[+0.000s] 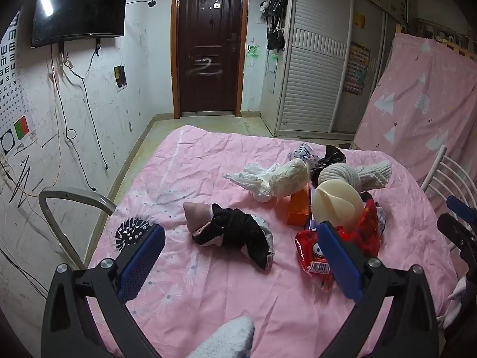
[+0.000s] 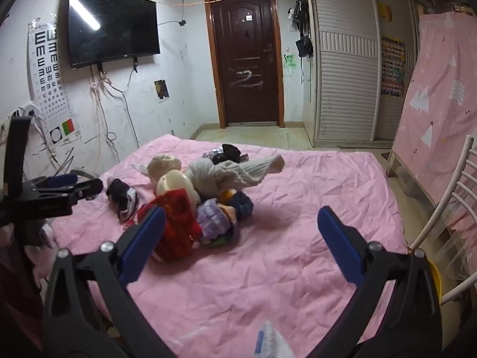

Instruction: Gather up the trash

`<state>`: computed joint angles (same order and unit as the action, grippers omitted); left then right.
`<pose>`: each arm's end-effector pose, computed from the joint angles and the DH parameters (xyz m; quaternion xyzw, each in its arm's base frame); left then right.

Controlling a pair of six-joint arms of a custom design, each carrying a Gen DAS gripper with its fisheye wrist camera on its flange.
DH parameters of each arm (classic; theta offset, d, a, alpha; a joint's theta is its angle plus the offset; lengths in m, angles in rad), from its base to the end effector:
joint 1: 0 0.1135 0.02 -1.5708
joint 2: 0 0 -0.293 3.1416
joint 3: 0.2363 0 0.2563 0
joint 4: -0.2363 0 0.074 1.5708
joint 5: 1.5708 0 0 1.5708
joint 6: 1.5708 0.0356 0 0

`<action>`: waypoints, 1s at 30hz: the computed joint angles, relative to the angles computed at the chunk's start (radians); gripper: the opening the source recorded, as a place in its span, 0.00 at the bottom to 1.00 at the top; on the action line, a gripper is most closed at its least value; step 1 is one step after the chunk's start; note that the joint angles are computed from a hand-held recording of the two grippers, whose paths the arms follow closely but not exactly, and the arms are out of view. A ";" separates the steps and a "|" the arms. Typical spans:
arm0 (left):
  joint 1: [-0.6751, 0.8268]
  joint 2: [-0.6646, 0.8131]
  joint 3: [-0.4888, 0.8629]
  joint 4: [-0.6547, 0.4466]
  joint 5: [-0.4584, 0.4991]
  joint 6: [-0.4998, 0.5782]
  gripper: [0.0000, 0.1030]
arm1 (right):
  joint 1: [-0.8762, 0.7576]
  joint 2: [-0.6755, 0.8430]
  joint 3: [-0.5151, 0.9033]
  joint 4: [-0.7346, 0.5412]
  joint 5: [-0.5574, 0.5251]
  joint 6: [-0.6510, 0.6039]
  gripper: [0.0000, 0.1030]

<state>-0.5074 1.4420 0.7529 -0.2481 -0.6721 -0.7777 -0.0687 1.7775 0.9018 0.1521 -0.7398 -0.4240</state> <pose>0.2495 -0.1134 0.2099 -0.2227 0.8751 0.0746 0.4232 0.3618 -0.0008 0.1809 -0.2965 0.8103 0.2262 0.4520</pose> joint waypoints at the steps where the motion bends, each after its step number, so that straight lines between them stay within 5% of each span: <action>1: 0.000 0.000 0.000 0.000 -0.001 0.001 0.90 | 0.001 0.003 0.007 -0.016 0.001 -0.002 0.95; 30: -0.005 0.014 -0.004 -0.005 0.000 -0.016 0.90 | 0.003 -0.009 -0.012 0.009 0.010 0.000 0.95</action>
